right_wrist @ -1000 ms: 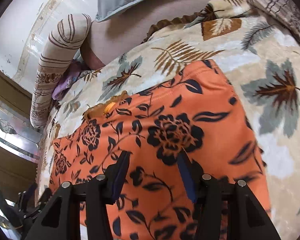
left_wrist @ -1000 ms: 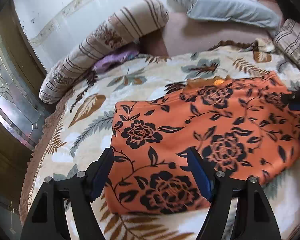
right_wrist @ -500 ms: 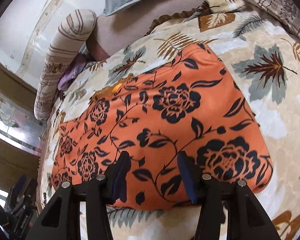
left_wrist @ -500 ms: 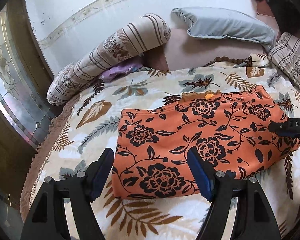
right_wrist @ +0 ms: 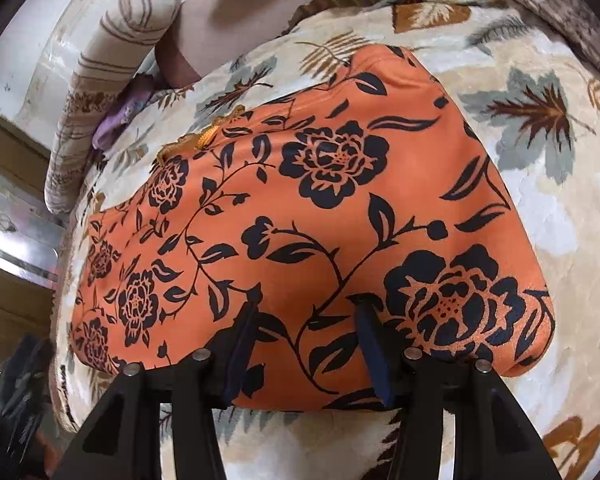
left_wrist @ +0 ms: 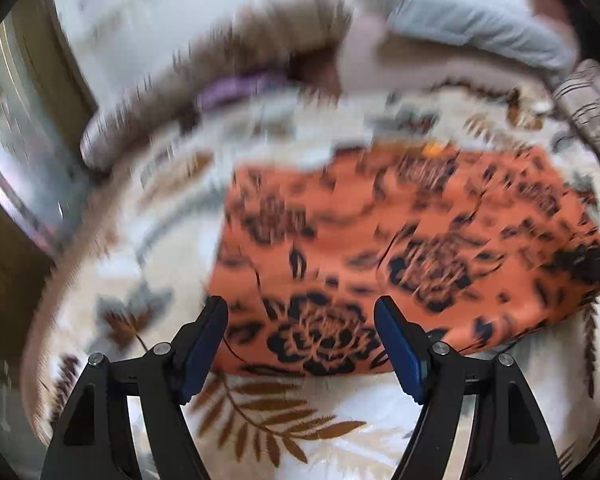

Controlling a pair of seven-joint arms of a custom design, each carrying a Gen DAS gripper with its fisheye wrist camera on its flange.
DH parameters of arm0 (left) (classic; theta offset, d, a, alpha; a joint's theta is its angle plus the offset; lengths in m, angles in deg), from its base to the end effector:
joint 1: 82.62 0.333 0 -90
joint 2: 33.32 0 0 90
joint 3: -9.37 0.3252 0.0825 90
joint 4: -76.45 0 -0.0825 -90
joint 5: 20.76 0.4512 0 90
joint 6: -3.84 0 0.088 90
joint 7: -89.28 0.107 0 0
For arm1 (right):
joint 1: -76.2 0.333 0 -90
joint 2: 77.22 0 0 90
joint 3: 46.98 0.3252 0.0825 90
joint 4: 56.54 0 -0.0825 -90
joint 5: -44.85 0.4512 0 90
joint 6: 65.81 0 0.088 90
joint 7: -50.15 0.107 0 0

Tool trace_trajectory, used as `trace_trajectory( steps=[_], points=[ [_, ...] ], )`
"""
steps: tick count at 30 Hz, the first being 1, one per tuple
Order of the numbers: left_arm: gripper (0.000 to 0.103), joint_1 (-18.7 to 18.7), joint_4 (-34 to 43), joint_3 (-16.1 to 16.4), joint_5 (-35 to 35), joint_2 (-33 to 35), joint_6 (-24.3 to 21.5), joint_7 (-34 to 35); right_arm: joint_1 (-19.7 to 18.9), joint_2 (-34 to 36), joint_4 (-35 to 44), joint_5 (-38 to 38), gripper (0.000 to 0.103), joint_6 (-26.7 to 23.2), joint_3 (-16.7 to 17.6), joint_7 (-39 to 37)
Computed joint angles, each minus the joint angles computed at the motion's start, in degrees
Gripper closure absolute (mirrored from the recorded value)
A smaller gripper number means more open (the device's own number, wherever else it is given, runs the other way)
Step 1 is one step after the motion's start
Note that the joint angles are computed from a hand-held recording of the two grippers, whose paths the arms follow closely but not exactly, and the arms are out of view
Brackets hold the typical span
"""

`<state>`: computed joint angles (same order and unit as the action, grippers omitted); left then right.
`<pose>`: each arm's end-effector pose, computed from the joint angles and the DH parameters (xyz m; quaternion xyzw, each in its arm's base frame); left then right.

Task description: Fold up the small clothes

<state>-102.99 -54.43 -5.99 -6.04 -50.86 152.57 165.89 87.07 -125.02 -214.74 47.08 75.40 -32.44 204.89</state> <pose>0.4494 -0.3398 0.5213 -0.4492 0.8333 -0.2264 0.2292 0.3635 0.1668 0.4768 -0.3881 0.8817 -0.0847 0.2546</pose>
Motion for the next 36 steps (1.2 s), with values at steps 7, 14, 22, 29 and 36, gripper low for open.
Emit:
trace_trajectory(
  steps=[7, 14, 22, 29, 36],
  points=[
    [0.024, 1.51, 2.42, 0.43, -0.72, 7.23, -2.61, -2.18, -3.58, -0.30, 0.01, -2.91, 0.049, 4.19, 2.54, 3.98],
    [0.023, 1.13, 2.85, 0.21, -0.26, 6.19, -5.01, -1.04, -2.44, 4.56, 2.90, -4.88, 0.049, 0.54, 2.20, 1.52],
    [0.023, 2.25, -0.83, 0.48, 1.35, 1.92, -3.24, -3.43, -1.48, -3.70, -0.77, -5.51, 0.049, 1.06, 3.30, 4.47],
    [0.021, 2.30, 1.02, 0.34, 1.51, 4.25, -6.35, -2.21, 1.30, -4.02, -2.53, -1.21, 0.049, -0.33, 1.22, 4.20],
    [0.021, 2.25, -5.10, -0.32, 5.38, -4.86, 1.47, -4.61, 1.31, -11.77, -5.98, -0.92, 0.049, 3.45, 4.08, 8.59]
  ],
)
